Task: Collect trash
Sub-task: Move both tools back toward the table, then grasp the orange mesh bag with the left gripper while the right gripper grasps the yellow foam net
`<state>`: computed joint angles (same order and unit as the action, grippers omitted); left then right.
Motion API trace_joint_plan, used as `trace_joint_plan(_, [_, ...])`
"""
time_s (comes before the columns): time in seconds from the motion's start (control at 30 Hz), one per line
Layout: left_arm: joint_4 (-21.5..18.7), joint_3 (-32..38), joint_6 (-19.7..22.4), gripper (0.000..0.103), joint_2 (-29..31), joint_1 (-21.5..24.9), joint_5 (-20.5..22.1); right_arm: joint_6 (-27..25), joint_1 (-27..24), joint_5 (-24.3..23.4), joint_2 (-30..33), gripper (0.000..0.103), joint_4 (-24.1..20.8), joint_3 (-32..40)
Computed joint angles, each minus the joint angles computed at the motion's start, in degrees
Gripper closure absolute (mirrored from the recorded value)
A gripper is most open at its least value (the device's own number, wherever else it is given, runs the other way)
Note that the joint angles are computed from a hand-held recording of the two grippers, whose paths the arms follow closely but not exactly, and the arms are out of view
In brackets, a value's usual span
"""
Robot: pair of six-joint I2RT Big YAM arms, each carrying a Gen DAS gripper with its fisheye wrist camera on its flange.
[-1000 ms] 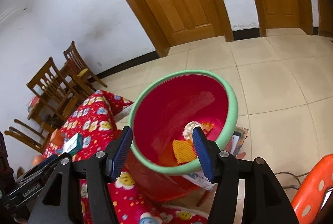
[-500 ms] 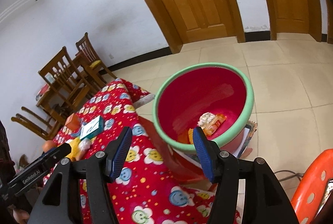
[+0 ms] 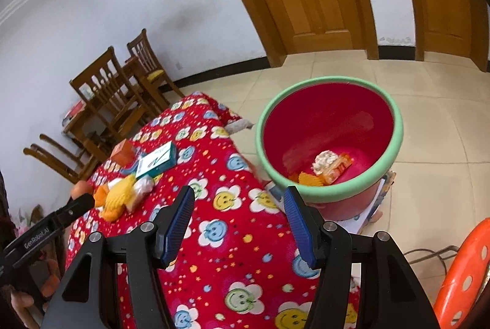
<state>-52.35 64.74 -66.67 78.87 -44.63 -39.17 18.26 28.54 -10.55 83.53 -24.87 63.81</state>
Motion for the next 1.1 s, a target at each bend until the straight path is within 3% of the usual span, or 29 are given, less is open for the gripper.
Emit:
trace_joint_plan(0.57, [-4.2,-7.0,-7.6,0.027,-5.2,2.3,-0.2,-0.5,2.6,-0.3,2.5,0.041,-1.4,0.9])
trace_joint_plan(0.83, [-2.2,-8.9,-5.2,0.027,-4.0,6.5,2.3,-0.6,3.2,-0.2,3.6,0.041,-2.2,1.5])
trace_joint_plan(1.1, [3.0,-11.1,-2.2,0.027,-2.6,11.5,6.0,-0.7,3.4,0.3,4.4,0.041,-3.0,2.1])
